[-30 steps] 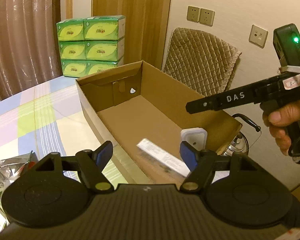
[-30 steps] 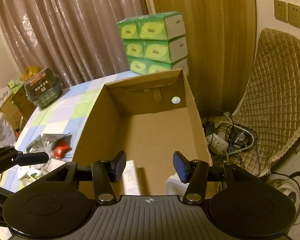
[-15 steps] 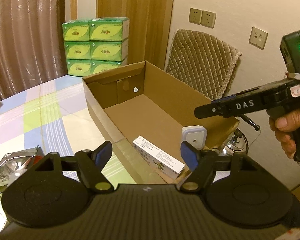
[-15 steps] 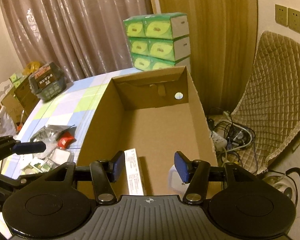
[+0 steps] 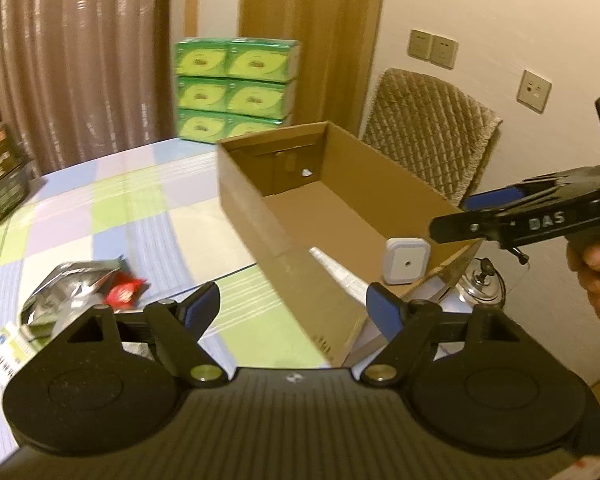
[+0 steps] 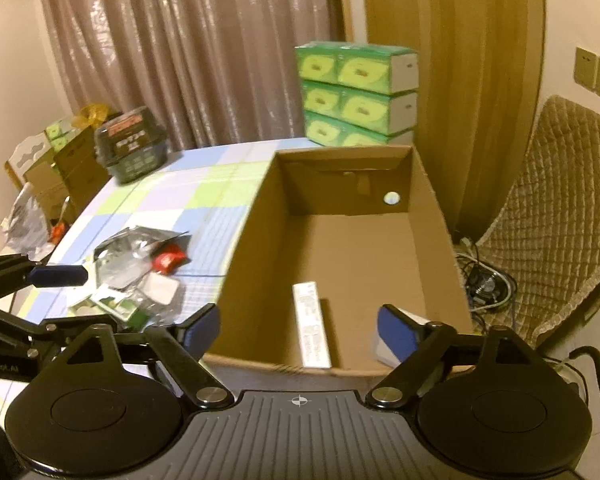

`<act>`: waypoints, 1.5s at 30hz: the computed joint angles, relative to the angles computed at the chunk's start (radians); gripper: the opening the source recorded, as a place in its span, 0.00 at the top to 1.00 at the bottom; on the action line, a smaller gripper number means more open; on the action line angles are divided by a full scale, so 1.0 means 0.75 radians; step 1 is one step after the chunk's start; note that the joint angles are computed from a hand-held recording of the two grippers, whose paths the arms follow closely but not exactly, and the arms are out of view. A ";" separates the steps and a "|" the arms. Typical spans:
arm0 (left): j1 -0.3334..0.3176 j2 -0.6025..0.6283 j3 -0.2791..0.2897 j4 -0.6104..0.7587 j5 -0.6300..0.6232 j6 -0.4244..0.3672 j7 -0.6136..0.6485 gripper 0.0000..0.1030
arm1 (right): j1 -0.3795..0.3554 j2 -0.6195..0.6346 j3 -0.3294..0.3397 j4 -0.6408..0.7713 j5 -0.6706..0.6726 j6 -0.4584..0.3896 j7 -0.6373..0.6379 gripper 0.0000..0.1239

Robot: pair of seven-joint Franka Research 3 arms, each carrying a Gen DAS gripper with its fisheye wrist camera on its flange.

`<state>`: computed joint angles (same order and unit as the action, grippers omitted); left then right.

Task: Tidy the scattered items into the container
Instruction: 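Move both tools back over the scattered items on the table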

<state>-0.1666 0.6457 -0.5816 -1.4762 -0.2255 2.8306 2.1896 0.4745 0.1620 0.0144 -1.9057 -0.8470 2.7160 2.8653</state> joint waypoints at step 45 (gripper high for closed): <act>0.324 -0.351 0.129 -0.604 0.077 0.251 -0.277 0.01 | 0.325 0.463 -0.065 0.481 0.414 0.091 -0.592 0.18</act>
<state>0.0764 0.3827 -0.4847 -1.9293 -0.1677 3.0189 1.9818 0.7179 0.5093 -0.0344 -1.5449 -0.5368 2.7842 2.4211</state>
